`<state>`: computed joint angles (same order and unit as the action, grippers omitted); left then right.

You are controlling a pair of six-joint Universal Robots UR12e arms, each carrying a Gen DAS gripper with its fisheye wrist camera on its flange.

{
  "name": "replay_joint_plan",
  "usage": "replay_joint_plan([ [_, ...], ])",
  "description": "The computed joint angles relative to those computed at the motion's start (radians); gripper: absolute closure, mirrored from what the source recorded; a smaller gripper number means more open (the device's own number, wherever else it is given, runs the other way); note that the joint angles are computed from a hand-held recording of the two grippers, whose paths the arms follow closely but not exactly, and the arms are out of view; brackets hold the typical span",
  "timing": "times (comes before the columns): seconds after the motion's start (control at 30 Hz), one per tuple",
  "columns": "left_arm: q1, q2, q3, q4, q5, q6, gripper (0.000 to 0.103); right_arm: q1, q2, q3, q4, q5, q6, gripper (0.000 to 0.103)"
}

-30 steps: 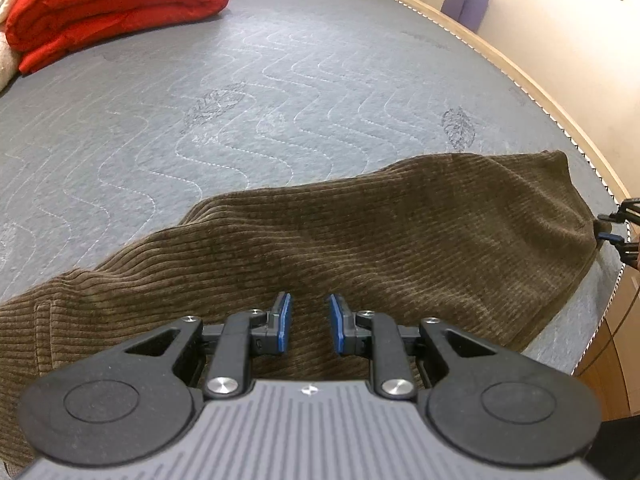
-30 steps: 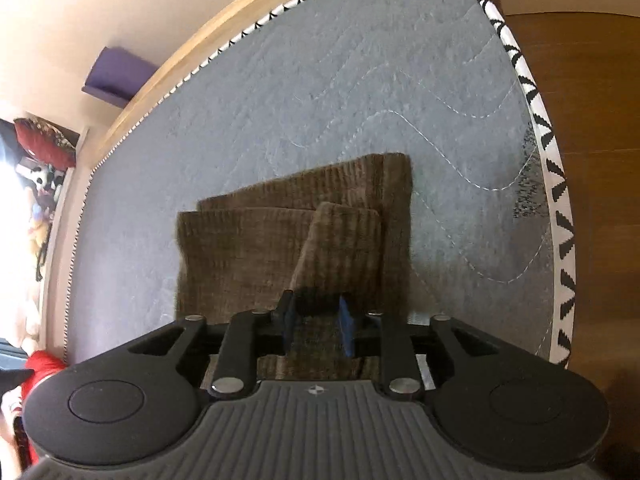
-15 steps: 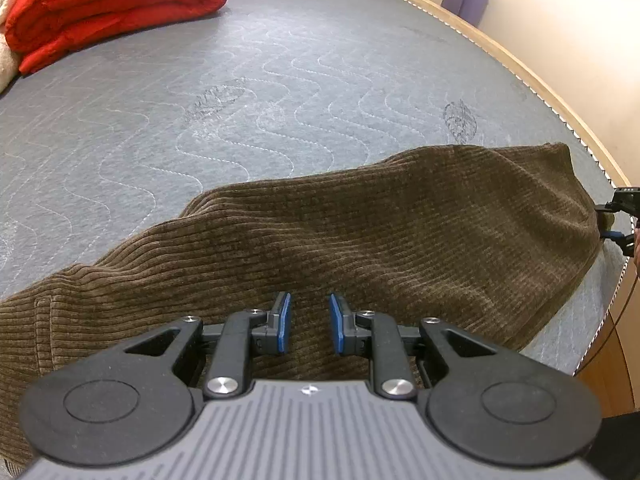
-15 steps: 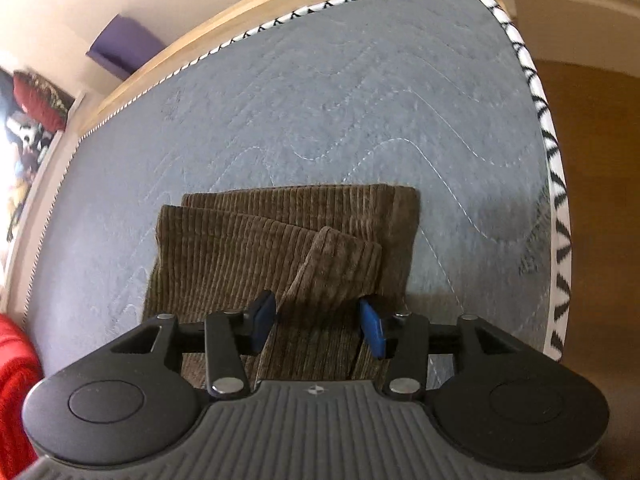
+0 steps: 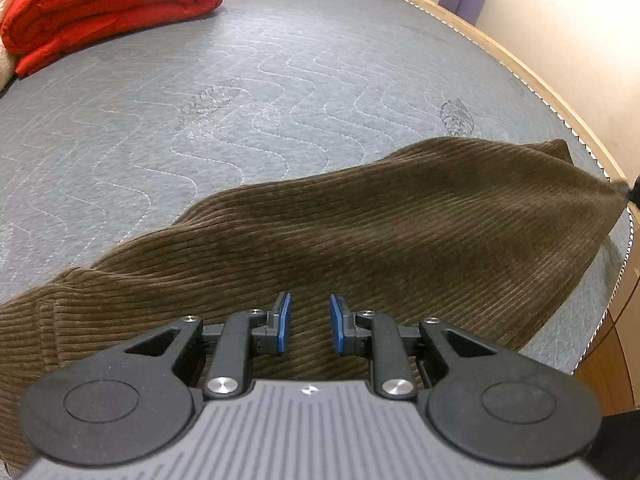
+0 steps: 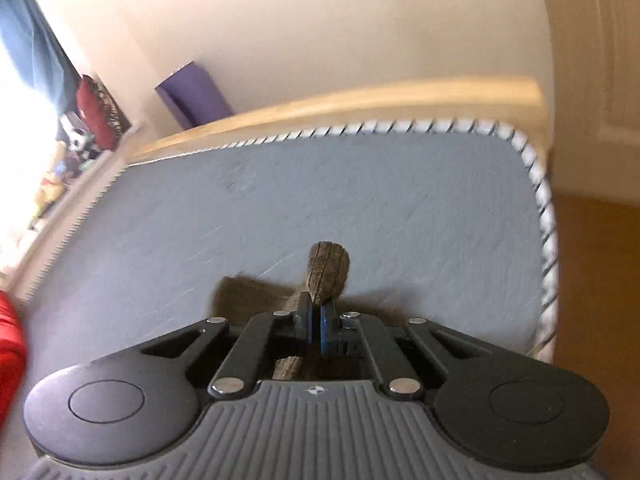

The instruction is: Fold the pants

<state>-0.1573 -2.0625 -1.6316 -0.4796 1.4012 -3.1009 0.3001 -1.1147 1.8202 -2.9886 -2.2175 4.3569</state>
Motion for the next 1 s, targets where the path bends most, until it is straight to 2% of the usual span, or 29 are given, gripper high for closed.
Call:
replay_joint_plan([
  [0.03, 0.002, 0.002, -0.002, 0.0, -0.002, -0.002, 0.08, -0.012, -0.001, 0.007, 0.035, 0.033, 0.029, 0.1],
  [0.1, 0.005, 0.005, -0.004, -0.004, -0.004, 0.001, 0.08, -0.04, -0.007, 0.02, 0.11, 0.151, 0.097, 0.099],
  [0.13, 0.007, 0.007, -0.006, -0.008, -0.003, 0.003, 0.08, -0.045, -0.009, 0.026, 0.139, 0.175, 0.144, 0.093],
  [0.17, 0.009, 0.009, -0.008, -0.01, -0.003, 0.004, 0.08, -0.041, -0.01, 0.028, 0.146, 0.161, 0.171, 0.085],
  [0.3, 0.017, 0.018, -0.017, -0.028, -0.008, 0.009, 0.08, 0.006, -0.015, -0.016, 0.236, -0.008, 0.192, 0.084],
  [0.37, 0.019, 0.022, -0.022, -0.04, 0.0, 0.012, 0.08, 0.024, -0.007, -0.031, 0.176, -0.058, 0.124, 0.084],
  [0.4, 0.019, 0.023, -0.023, -0.048, 0.003, 0.013, 0.08, 0.028, -0.001, -0.035, 0.119, -0.054, 0.079, 0.083],
  [0.47, 0.023, 0.024, -0.026, -0.062, 0.004, 0.013, 0.08, 0.023, 0.019, -0.044, -0.043, 0.029, -0.059, 0.071],
  [0.53, 0.028, 0.025, -0.03, -0.077, 0.009, 0.013, 0.08, 0.018, 0.04, -0.066, -0.106, 0.114, -0.155, 0.069],
  [0.63, 0.034, 0.028, -0.039, -0.095, 0.032, 0.021, 0.08, 0.018, 0.062, -0.102, -0.083, 0.208, -0.159, 0.069],
  [0.7, 0.039, 0.032, -0.049, -0.095, 0.048, 0.021, 0.08, 0.021, 0.069, -0.12, -0.043, 0.235, -0.139, 0.069],
  [0.77, 0.049, 0.039, -0.058, -0.09, 0.054, 0.012, 0.08, 0.033, 0.081, -0.146, -0.023, 0.251, -0.154, 0.069],
  [0.87, 0.063, 0.054, -0.077, -0.077, 0.057, 0.006, 0.08, 0.051, 0.095, -0.178, -0.037, 0.258, -0.21, 0.069],
  [1.0, 0.079, 0.077, -0.109, -0.086, 0.054, 0.044, 0.079, 0.084, 0.109, -0.223, -0.072, 0.264, -0.313, 0.069],
])
